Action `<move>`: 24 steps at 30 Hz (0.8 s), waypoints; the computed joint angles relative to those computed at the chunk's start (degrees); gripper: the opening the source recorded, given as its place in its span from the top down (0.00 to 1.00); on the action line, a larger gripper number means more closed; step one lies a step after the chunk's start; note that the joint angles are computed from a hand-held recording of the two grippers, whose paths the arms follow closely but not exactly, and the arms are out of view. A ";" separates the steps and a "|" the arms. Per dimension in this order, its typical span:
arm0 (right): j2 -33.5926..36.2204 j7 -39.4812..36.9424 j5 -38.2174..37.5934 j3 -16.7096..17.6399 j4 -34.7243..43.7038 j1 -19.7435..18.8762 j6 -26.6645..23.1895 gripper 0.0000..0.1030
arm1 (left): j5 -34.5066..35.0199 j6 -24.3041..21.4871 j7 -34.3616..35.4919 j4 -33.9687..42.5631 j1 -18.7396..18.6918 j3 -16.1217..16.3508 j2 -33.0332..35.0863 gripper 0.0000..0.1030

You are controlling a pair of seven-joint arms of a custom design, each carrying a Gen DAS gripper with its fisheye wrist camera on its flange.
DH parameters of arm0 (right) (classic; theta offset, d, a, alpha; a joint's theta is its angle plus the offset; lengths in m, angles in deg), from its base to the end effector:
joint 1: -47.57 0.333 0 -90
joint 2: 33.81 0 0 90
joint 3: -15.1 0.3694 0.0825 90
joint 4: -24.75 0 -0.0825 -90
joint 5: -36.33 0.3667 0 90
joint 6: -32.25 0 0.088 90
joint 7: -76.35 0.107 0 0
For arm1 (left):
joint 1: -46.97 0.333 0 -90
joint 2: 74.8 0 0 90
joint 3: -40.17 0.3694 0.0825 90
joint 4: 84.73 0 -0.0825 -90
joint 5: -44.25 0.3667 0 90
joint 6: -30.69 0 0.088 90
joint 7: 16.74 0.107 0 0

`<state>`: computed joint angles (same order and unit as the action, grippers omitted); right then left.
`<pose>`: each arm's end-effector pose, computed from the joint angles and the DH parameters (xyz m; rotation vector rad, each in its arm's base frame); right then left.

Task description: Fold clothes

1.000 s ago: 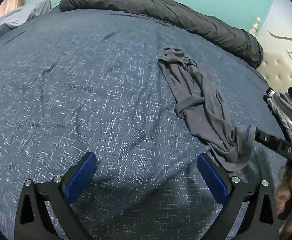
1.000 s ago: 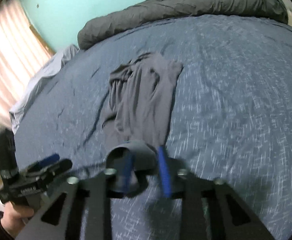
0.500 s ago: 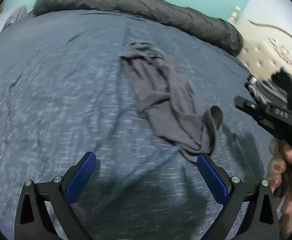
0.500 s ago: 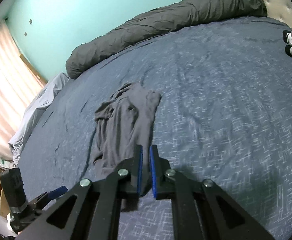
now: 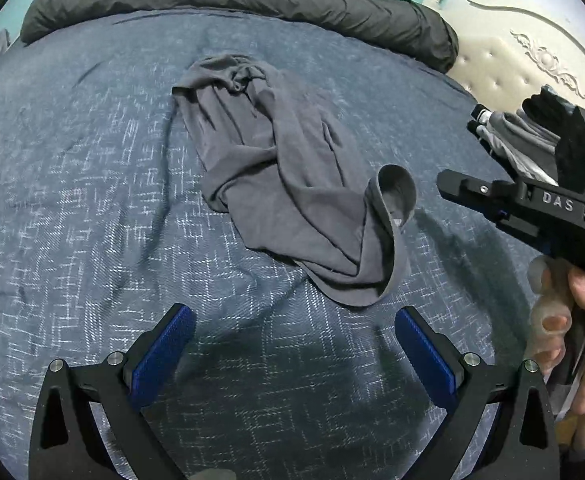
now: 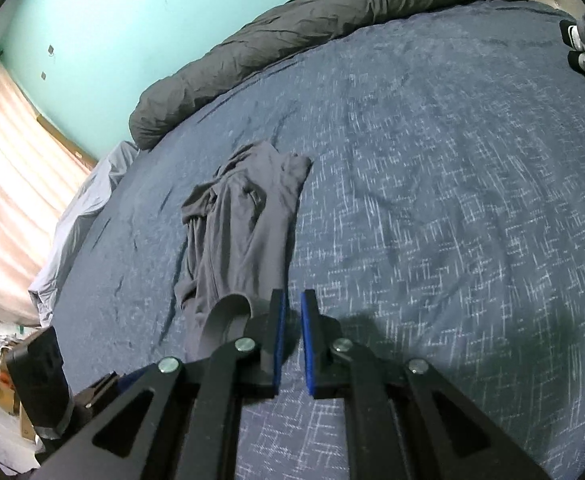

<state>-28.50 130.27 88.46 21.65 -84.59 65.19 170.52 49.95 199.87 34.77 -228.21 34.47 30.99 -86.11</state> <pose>0.5542 0.2506 0.5548 -1.9809 1.2146 0.2121 0.4335 -0.1832 0.4922 -2.1411 1.7605 -0.8601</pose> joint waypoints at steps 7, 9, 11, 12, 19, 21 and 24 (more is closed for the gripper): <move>-0.55 -0.10 1.93 -0.60 -0.64 -0.80 -0.23 0.90 | -1.49 0.75 0.62 0.50 -0.27 0.77 1.16 0.01; -0.58 -0.23 2.80 -0.63 -0.56 -0.96 -0.38 0.89 | -2.41 0.70 0.67 0.74 -0.44 0.86 1.56 0.01; -0.62 -0.64 3.27 -0.68 -0.57 -1.12 -0.82 0.84 | -3.16 1.00 1.34 0.91 -0.70 0.96 1.93 0.01; -0.59 -0.86 3.31 -0.72 -0.56 -1.18 -1.06 0.83 | -3.13 1.00 1.43 1.06 -0.61 0.83 2.13 0.01; -1.08 -1.42 4.03 -0.85 -1.39 -1.33 -1.42 0.82 | -2.93 2.16 3.08 1.38 -0.65 0.22 2.54 0.09; -1.09 -1.49 4.15 -0.94 -1.37 -1.39 -1.60 0.82 | -0.24 1.58 1.80 2.04 0.39 -0.96 2.84 0.15; -1.18 -1.42 4.30 -1.06 -1.50 -1.49 -1.56 0.81 | 1.17 0.94 1.90 2.73 0.33 -1.21 3.30 0.31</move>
